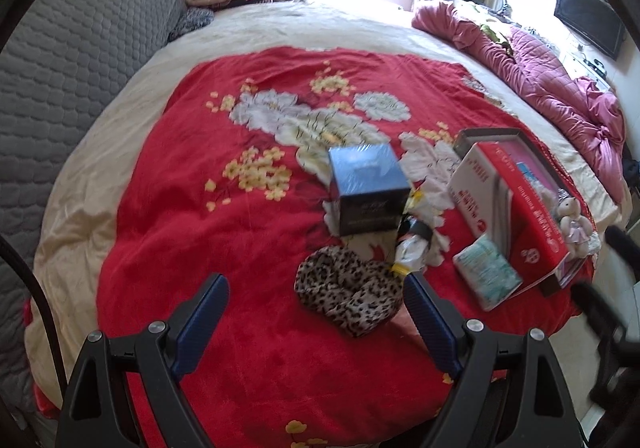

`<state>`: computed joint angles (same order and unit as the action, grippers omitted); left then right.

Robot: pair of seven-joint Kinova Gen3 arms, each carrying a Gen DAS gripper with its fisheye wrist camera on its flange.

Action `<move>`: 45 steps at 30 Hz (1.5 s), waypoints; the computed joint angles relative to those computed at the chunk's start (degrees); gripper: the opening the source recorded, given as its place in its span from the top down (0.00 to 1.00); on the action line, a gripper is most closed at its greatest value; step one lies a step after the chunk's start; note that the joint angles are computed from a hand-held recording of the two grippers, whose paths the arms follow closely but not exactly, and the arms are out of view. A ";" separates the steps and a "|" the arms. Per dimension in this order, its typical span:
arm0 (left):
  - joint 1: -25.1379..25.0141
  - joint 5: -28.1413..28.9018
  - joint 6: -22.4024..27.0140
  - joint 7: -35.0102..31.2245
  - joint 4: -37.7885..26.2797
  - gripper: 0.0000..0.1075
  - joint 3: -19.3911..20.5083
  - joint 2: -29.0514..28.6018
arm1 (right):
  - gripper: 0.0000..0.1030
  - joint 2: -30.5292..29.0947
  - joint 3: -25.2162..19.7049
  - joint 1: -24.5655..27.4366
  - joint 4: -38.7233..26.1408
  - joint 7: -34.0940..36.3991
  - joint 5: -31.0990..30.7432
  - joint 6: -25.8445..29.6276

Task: Organize soft objects
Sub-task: 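Move both open tools toward the pile of items on the bedspread, then grasp the leopard-print scrunchie with the left tool while the right tool grasps the pink pack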

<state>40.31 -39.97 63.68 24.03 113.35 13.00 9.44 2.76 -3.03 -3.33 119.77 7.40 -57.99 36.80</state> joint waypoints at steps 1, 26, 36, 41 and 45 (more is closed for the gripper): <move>-0.31 0.20 -1.24 0.38 0.93 0.18 -0.17 -0.02 | 0.24 0.45 -0.36 -0.56 0.06 -0.70 1.45 -0.03; -3.88 0.11 -19.39 2.20 9.39 0.18 -5.84 4.60 | 0.24 11.79 -10.99 -5.65 0.49 -15.44 24.60 -8.88; -4.53 0.53 -27.59 1.75 11.44 0.18 -9.98 7.05 | 0.24 14.49 -13.39 -6.85 0.24 -22.02 31.49 -12.86; -4.38 0.04 -30.43 2.22 12.64 0.18 -11.66 7.34 | 0.23 15.85 -13.93 -7.59 -0.13 -25.68 35.01 -14.39; -4.63 0.56 -31.66 1.46 12.97 0.18 -12.29 7.65 | 0.47 16.63 -14.96 -7.33 -0.42 -27.63 37.08 -14.90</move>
<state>35.68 -39.41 32.03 25.49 126.32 0.71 17.09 19.39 -17.98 -10.66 119.35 -20.23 -20.91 21.90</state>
